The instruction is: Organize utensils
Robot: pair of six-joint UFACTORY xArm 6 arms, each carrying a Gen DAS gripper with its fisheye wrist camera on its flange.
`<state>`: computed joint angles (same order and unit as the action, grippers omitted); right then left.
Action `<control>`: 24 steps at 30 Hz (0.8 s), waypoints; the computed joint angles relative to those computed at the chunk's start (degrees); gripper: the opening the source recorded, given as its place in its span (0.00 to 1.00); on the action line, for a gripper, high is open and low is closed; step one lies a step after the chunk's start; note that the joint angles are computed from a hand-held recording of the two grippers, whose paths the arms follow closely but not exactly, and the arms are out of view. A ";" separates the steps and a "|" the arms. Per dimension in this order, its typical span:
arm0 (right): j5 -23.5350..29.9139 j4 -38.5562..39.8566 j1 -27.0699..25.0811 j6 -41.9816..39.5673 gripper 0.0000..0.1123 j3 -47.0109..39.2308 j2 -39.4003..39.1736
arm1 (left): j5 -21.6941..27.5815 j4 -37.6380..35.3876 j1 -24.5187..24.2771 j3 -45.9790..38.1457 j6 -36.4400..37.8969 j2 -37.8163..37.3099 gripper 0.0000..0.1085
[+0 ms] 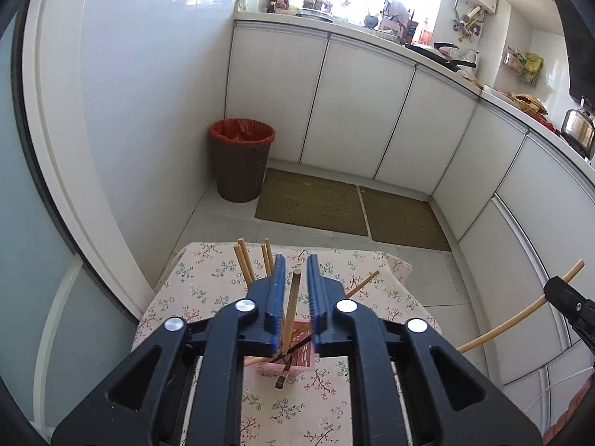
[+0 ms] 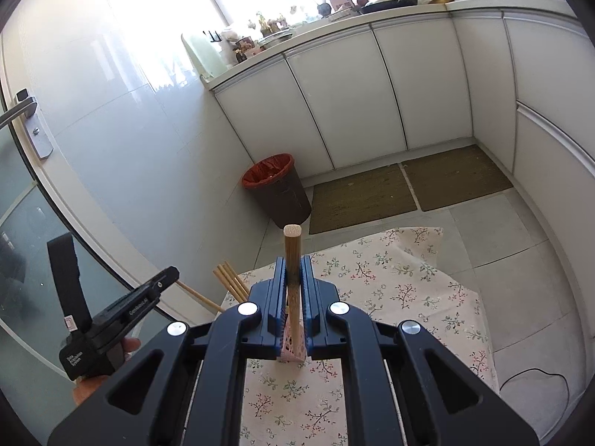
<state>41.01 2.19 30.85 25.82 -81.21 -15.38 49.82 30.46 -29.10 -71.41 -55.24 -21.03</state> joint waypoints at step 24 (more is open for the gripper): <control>-11.75 -12.22 8.25 7.06 0.14 -6.29 17.30 | 0.75 2.96 3.03 13.31 -5.63 -15.26 0.43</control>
<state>29.26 -10.03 39.11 32.88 -87.50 1.91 50.57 33.42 -26.06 -58.10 -60.88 -36.29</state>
